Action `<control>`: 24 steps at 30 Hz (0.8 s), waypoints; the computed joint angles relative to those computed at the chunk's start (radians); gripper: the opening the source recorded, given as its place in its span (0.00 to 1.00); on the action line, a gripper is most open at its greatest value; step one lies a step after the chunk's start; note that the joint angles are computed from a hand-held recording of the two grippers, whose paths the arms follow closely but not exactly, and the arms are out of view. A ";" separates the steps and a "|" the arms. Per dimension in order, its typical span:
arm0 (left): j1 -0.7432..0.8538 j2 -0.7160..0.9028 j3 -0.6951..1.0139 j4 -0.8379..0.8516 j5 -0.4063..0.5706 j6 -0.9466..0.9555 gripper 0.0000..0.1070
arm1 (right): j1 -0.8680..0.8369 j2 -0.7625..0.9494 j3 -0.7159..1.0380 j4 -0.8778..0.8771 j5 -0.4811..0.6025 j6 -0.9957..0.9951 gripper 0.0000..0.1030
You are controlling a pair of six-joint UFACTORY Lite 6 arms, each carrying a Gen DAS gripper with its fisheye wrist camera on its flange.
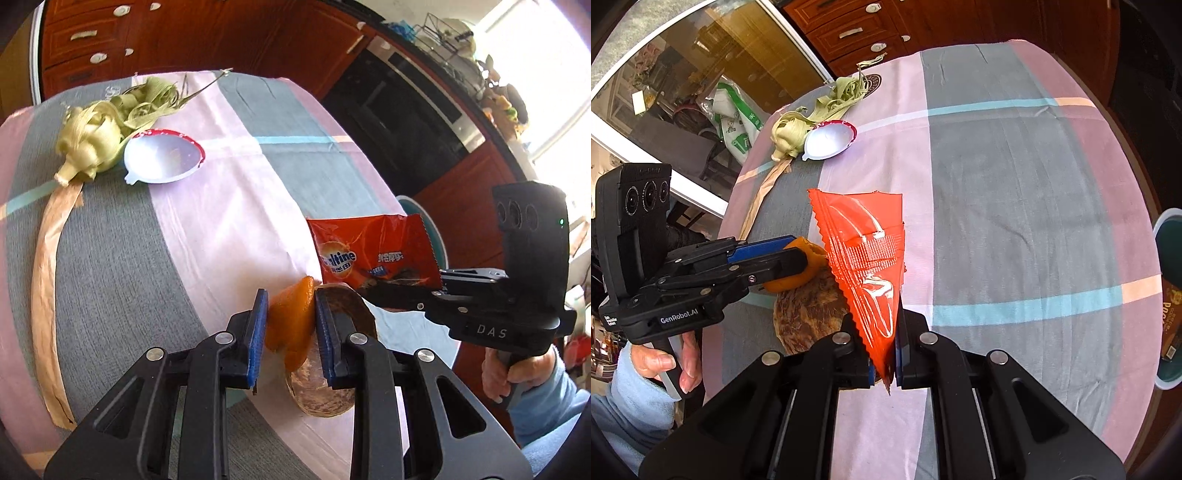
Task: Collect trash
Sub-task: 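Grasp the orange peel in the wicker bowl with the left gripper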
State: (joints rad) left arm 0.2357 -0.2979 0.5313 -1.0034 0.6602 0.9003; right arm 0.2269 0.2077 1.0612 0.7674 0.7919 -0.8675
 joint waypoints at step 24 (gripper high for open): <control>0.545 -0.333 -0.182 0.158 0.337 0.136 0.15 | 0.203 -0.050 -0.110 -0.148 -0.140 0.219 0.05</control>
